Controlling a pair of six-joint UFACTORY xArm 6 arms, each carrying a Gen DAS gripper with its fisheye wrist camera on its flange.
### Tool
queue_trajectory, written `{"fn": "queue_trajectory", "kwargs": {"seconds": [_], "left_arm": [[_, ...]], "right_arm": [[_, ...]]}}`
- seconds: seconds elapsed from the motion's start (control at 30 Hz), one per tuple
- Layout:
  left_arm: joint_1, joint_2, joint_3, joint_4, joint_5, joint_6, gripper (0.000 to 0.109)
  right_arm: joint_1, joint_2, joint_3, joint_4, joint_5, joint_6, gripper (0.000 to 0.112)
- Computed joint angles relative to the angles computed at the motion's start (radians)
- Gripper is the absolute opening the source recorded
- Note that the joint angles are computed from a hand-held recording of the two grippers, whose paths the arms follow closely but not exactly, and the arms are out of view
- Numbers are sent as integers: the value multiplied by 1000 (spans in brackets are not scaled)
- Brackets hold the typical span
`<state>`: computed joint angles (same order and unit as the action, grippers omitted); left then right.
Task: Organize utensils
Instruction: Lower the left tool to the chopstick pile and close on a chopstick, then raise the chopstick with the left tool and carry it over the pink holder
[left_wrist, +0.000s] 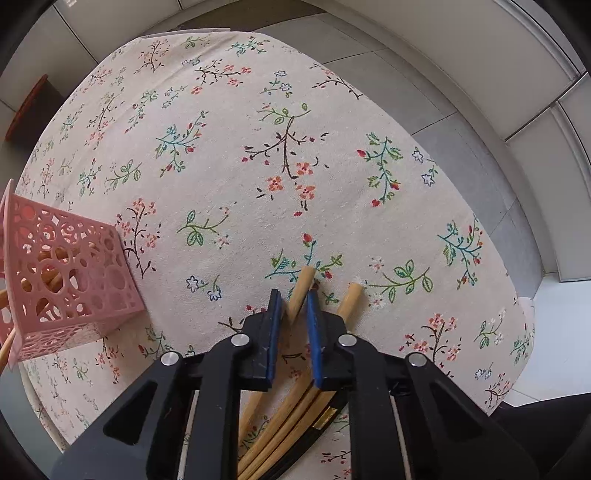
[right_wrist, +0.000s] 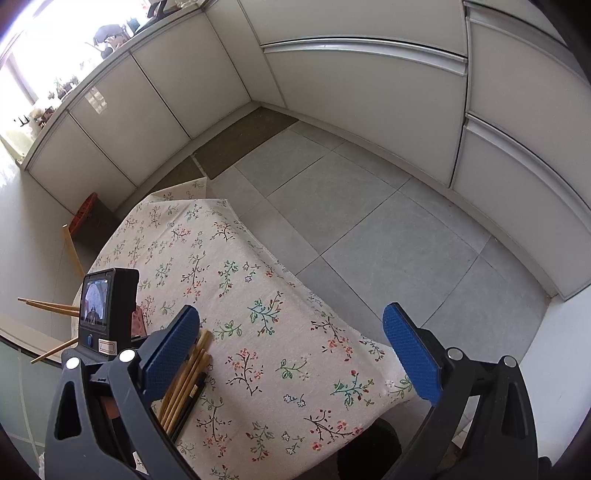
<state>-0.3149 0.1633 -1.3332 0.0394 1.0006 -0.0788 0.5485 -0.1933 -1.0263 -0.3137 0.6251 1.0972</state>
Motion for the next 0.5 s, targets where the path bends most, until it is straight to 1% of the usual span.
{"fn": "queue_trajectory", "kwargs": {"seconds": [0.1,0.2,0.27,0.4,0.43,0.5], "left_arm": [[5,-64,75,35,-64,-8,12],[20,-145,137,39,-100,5,11],[30,-209,179,33,-115,21,11],[46,-328,233,20,-99,45,10],[42,-361,251,21,-90,37,10],[62,-432,296,6,-91,48,8]], "right_arm": [[1,58,-39,115,-19,-71,97],[16,149,-124,146,-12,-94,97],[27,217,-190,203,6,-153,97],[54,356,-328,301,64,-233,95],[60,389,-364,313,79,-240,93],[71,454,-439,322,115,-249,86]]}}
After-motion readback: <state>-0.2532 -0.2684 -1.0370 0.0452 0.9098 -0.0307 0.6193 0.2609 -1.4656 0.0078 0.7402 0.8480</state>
